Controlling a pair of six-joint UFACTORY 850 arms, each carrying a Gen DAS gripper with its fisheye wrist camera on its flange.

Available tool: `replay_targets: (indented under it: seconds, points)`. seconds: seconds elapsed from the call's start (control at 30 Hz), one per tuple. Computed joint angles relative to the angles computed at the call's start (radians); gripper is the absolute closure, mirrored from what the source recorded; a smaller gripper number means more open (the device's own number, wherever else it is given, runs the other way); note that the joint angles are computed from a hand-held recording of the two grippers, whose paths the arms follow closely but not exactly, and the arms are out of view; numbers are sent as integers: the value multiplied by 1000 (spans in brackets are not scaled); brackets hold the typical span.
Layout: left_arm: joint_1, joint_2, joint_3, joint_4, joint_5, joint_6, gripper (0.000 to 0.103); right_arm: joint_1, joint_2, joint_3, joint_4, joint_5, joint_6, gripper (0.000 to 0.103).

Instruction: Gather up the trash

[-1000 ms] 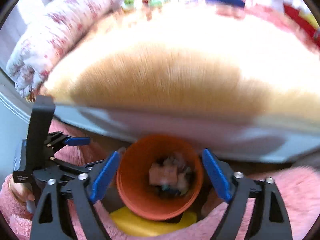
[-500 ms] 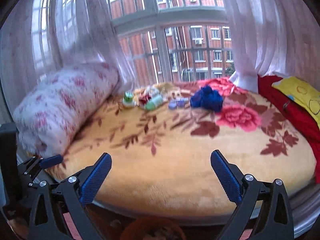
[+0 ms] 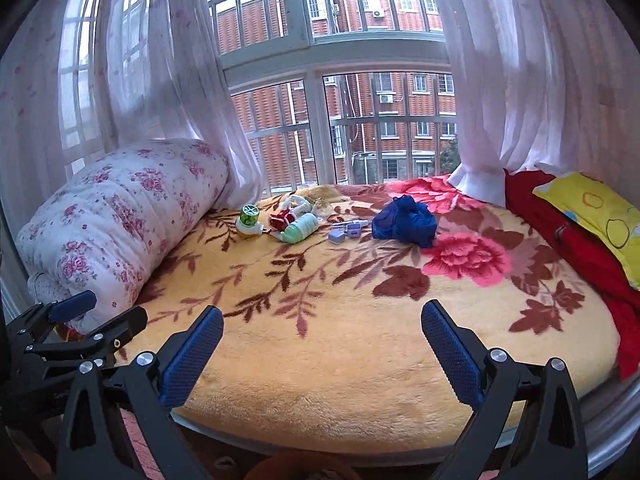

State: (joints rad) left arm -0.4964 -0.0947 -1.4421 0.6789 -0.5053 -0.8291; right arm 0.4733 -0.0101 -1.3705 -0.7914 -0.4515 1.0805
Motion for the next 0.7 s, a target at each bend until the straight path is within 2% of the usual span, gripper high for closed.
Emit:
replay_targets:
  seconds: [0.7]
  points:
    - [13, 7, -1, -27, 2, 12, 12, -11, 6, 2, 45, -12, -39, 5]
